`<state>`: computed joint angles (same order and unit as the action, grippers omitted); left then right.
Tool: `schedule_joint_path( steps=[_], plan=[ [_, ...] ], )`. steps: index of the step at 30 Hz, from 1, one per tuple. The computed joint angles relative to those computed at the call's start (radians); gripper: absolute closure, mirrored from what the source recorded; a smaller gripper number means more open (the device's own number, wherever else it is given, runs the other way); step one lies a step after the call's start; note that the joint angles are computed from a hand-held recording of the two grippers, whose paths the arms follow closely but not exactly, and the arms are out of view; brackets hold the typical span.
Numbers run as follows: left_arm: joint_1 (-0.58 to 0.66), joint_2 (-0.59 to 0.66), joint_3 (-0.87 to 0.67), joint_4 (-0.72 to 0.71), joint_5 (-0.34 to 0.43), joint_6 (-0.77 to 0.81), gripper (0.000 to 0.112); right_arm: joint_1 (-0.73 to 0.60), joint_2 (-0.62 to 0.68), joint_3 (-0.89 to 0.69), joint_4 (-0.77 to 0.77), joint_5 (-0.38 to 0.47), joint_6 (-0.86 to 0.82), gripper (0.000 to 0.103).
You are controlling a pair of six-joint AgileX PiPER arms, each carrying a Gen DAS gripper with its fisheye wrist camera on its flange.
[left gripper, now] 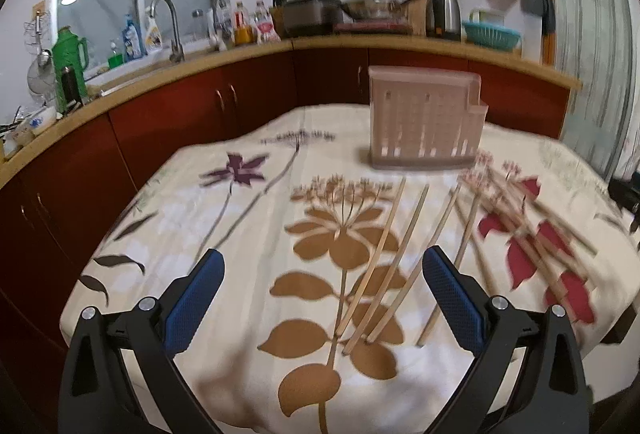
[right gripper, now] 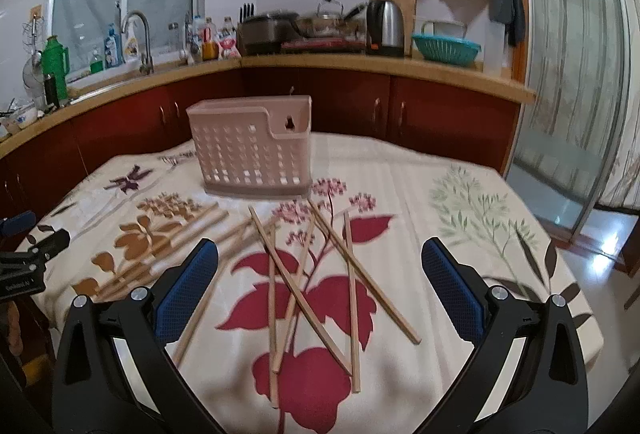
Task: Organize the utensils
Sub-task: 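Lower the left tool toward a single wooden chopstick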
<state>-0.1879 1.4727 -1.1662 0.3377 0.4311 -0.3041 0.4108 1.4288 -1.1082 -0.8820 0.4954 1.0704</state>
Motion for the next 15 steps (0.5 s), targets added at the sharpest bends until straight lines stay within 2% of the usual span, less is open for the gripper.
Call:
schedule_joint_path(
  steps=[7,11,15],
  plan=[
    [0.046,0.095,0.008,-0.042,-0.015,0.058,0.016,-0.054,0.062,0.012,0.089,-0.060,-0.066,0.005],
    [0.053,0.130,0.001,0.009,-0.023,0.032,0.016,-0.063,0.098,0.000,0.134,-0.075,-0.118,0.007],
    [0.064,0.157,-0.010,-0.034,-0.028,0.099,0.016,-0.070,0.127,-0.021,0.195,-0.075,-0.180,0.009]
  ],
)
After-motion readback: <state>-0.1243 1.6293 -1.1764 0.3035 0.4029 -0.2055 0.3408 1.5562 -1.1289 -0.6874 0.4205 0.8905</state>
